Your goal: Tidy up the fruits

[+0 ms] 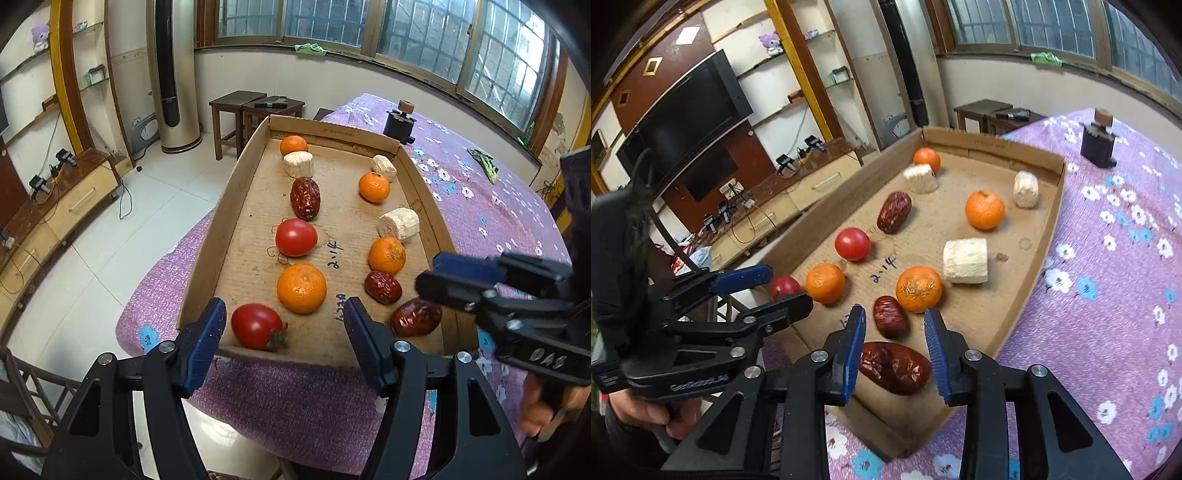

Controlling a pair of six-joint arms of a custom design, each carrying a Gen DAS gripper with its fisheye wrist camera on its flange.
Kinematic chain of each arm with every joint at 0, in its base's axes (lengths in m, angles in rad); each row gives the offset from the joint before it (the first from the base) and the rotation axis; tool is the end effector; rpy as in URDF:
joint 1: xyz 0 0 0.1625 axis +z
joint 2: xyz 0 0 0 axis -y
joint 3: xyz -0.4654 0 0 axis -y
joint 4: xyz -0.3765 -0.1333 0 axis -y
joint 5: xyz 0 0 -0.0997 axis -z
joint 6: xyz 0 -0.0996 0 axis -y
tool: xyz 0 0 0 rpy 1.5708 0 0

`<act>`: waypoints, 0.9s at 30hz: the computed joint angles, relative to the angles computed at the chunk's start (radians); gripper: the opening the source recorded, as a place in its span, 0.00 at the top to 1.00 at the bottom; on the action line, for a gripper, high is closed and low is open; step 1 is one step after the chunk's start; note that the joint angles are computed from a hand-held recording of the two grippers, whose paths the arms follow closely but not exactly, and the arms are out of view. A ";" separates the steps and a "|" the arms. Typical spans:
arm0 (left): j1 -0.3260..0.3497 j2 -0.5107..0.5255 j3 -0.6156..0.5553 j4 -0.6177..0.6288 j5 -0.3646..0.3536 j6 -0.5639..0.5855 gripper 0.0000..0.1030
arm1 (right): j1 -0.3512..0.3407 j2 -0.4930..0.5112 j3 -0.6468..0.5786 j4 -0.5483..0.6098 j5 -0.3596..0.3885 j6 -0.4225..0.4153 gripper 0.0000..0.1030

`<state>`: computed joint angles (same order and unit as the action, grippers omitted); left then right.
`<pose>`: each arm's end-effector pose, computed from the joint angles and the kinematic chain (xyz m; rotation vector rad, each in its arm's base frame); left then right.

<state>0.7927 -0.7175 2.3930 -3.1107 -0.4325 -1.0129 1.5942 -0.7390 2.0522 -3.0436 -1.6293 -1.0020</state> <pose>-0.1245 -0.4451 0.0392 -0.1587 2.1415 -0.9802 0.1404 -0.5510 0.0296 1.4705 -2.6267 0.1711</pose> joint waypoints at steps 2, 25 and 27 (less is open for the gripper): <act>-0.014 0.000 0.002 0.019 0.004 -0.014 0.37 | -0.007 -0.027 0.004 0.023 0.023 -0.031 0.55; -0.167 0.006 -0.099 0.712 0.078 -0.475 0.18 | -0.082 -0.142 0.014 0.186 0.107 -0.503 0.13; -0.172 0.005 -0.103 0.740 0.077 -0.495 0.18 | -0.085 -0.145 0.016 0.197 0.112 -0.533 0.13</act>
